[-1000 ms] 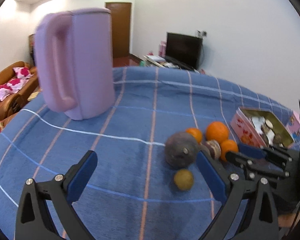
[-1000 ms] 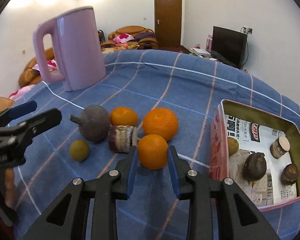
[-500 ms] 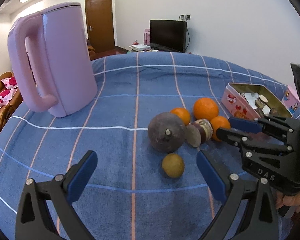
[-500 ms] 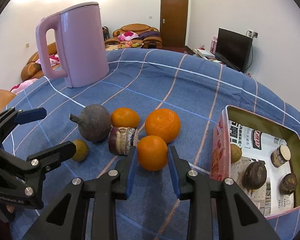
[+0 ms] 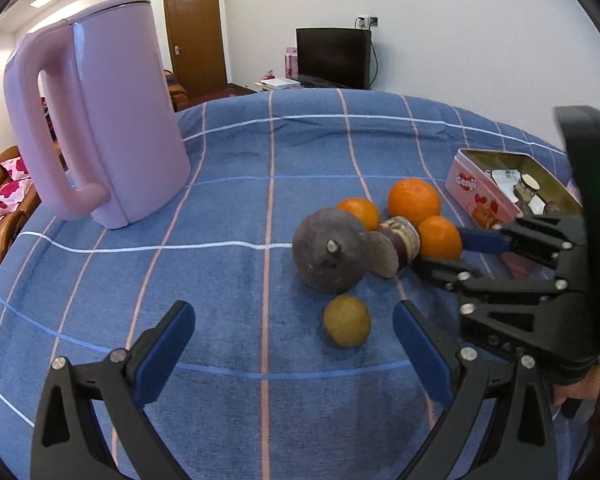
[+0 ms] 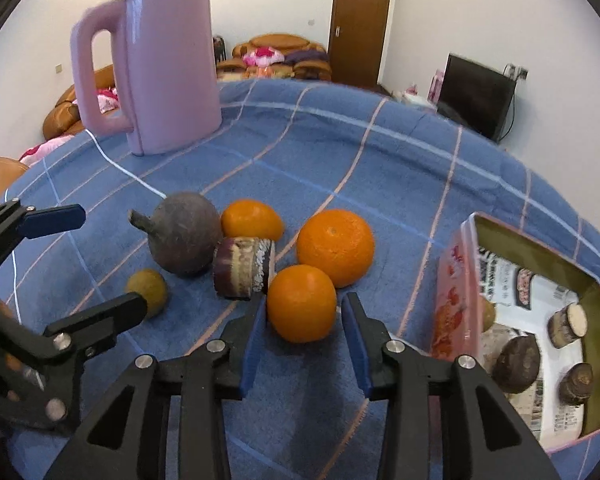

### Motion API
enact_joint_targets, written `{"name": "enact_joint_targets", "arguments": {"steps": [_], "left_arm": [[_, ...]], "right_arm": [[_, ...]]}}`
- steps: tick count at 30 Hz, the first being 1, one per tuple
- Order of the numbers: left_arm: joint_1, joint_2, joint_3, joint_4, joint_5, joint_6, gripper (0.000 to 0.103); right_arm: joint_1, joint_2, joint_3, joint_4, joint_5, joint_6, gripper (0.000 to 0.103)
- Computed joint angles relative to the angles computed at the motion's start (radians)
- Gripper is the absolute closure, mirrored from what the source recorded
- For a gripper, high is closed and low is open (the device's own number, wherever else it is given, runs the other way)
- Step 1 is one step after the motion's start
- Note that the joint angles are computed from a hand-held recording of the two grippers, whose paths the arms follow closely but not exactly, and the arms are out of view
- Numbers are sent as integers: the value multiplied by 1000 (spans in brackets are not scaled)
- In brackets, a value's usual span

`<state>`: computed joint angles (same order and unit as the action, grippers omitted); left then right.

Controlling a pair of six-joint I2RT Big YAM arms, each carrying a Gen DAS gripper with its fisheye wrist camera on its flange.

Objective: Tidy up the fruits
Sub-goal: 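Grasp an orange with the right gripper while the left gripper grasps a yellow-green fruit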

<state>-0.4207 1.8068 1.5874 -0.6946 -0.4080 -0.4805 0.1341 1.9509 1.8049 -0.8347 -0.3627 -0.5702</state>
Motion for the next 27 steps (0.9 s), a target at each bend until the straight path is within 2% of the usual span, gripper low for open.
{"name": "enact_joint_targets", "arguments": {"steps": [3, 7, 9, 11, 14, 15, 18, 22, 24, 27], "left_arm": [[1, 5, 5, 3, 11, -2, 2], [7, 14, 12, 10, 57, -5, 12], [6, 24, 23, 1, 64, -3, 20], [7, 42, 43, -17, 79, -2, 36], [5, 66, 72, -53, 97, -2, 48], [5, 65, 71, -48, 96, -4, 48], [8, 62, 68, -39, 103, -17, 57], [8, 57, 60, -25, 109, -17, 75], [6, 54, 57, -23, 94, -23, 75], [-4, 33, 34, 0, 26, -51, 75]], "right_arm": [[-11, -8, -7, 9, -36, 9, 67], [-49, -45, -52, 79, -134, 87, 67], [-65, -57, -65, 99, -181, 130, 67], [-80, -76, -85, 129, -227, 173, 67], [-94, -111, -129, 187, -275, 213, 67], [-95, -117, -136, 196, -279, 217, 67], [-97, -144, -180, 234, -277, 217, 67], [-95, -145, -194, 213, -274, 193, 67], [-93, -144, -198, 213, -269, 188, 67], [-96, -154, -213, 245, -273, 196, 67]]}}
